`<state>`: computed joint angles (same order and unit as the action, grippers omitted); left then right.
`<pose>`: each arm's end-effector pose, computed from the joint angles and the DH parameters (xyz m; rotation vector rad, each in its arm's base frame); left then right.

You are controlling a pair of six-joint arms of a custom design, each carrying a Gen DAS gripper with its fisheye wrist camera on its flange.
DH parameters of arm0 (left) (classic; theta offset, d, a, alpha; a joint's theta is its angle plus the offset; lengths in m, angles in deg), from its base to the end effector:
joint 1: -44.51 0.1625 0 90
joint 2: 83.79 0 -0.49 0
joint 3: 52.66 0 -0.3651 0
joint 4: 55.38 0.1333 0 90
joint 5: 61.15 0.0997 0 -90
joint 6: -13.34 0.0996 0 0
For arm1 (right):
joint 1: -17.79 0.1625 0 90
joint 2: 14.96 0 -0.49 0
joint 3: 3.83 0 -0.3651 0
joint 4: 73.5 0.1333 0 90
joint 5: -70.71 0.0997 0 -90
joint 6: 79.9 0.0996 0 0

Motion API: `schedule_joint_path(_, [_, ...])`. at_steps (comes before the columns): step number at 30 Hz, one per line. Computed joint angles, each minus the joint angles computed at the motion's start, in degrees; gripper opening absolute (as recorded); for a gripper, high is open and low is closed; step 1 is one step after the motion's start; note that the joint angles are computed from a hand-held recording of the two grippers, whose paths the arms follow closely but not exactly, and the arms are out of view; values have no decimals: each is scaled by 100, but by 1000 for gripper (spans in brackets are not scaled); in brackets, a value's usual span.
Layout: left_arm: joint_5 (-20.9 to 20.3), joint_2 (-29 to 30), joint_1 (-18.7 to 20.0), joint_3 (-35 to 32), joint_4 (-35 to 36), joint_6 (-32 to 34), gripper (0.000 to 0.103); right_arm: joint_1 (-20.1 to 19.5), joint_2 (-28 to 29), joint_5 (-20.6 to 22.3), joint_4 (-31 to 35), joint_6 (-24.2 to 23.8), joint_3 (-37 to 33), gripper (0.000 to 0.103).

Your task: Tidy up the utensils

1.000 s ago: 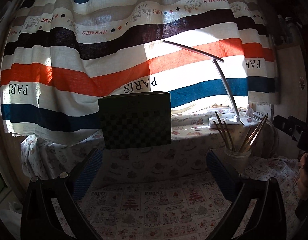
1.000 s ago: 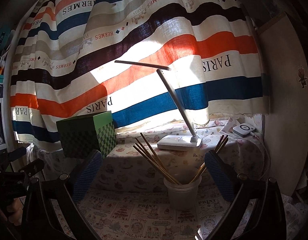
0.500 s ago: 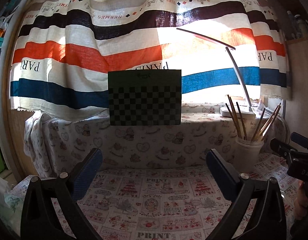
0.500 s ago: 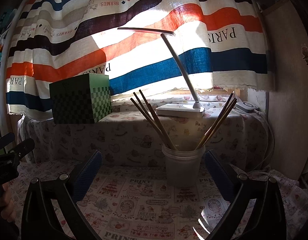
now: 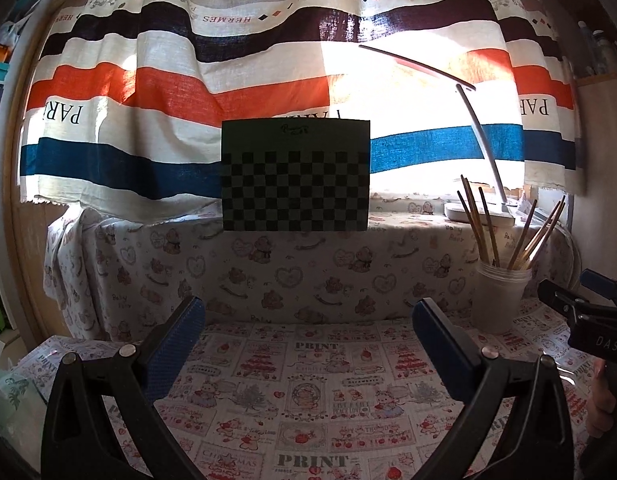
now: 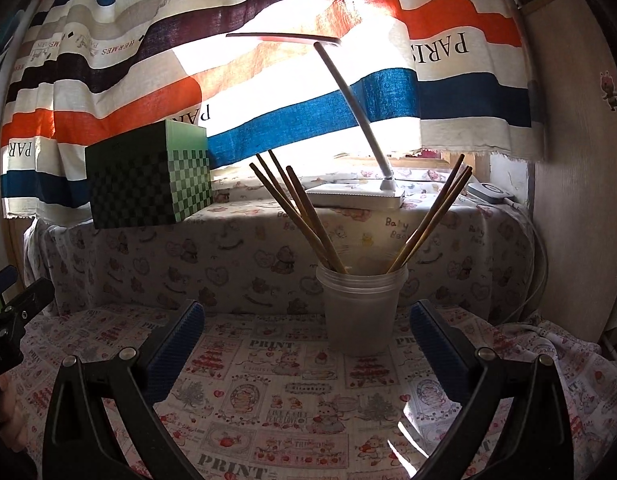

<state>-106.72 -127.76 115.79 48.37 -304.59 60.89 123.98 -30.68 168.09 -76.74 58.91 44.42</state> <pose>-0.0002 -0.6332 0.3087 0.1804 1.6318 -1.6080 0.3435 -0.7509 -0.0363 1.0975 -2.1987 1.3698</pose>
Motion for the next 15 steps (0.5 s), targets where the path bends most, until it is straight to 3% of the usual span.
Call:
schedule_joint_path(6, [371, -19, 73, -171, 714, -313, 103, 41, 64, 161, 16, -119, -80, 103])
schedule_joint_path(15, [500, 18, 70, -235, 604, -253, 103, 76, 123, 361, 7, -158, -157, 103])
